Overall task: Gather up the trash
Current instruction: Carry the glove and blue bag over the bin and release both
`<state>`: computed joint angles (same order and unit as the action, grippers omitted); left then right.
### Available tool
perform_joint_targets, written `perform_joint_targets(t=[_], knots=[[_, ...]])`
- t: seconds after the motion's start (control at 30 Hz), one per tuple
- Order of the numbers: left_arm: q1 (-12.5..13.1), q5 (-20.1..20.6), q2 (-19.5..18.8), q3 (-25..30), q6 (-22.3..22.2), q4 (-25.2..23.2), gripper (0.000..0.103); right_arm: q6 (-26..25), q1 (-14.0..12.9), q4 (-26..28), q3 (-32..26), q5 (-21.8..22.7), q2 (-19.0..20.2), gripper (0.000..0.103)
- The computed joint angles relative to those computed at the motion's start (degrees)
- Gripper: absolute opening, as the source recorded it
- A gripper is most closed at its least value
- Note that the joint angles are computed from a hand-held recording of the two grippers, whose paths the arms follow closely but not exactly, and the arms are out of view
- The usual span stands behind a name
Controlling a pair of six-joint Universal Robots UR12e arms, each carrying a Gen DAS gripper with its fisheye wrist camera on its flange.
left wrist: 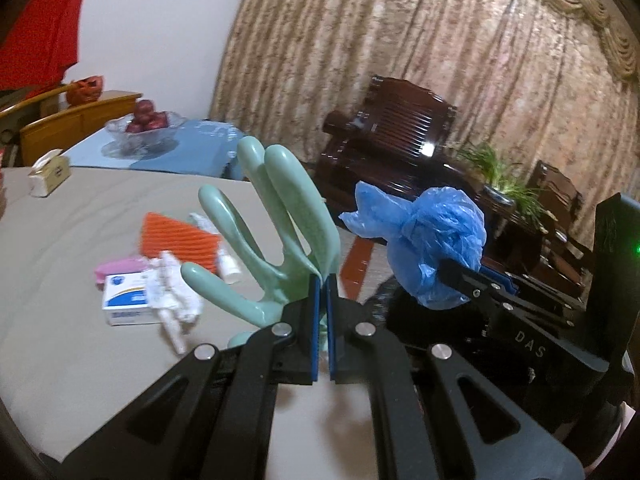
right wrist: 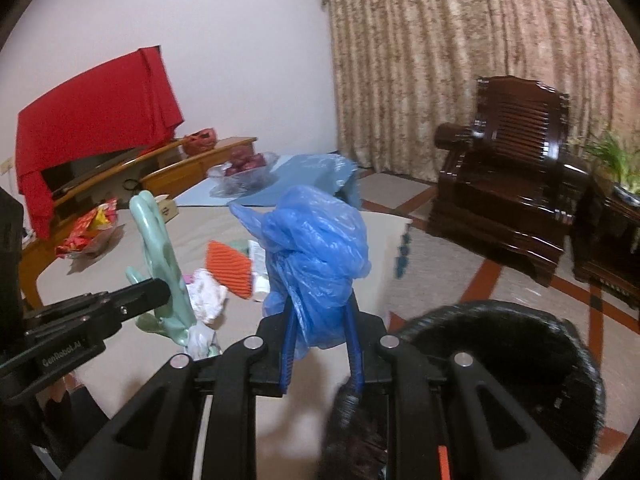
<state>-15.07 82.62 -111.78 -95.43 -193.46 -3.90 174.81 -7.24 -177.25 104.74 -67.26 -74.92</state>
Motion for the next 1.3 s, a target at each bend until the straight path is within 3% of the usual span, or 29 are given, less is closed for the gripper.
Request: perform_joint_targets(t=[0.57,0.9,1.03,1.1,1.17,1.3], knots=[[-4.6,-6.8,-5.6,6.7,5.4,-3.1,0.002,3.2,-6.2,-0.4,6.0,-8.0,-4.3,0.022],[-6.9,-10.3,-9.2,10.9,9.3,-7.8,0.003,4.2,-7.9,2.0,7.9,-12.1,-4.8,0.022],[-7.1,-12.5,-10.3,12.4,11.0,-11.0,0.013,4.6,-8.2,3.1,8.3,-13.3,-4.6,0.027],[-7.0,-13.1,-10.4,12.2,11.3,-11.1,0.029,4.8,-8.3,3.8,8.6,-13.9,-4.6,0.034],[-6.8,-12.9,-10.0,11.3,11.4,-9.8,0.044,5.1,-8.4,3.8,8.9,-14.8,-4.6,0.052],[-6.3,-12.2,-9.3,10.1,10.5,-8.2,0.059,5.6,-8.1,2.6,9.5,-16.7,-4.8,0.080]])
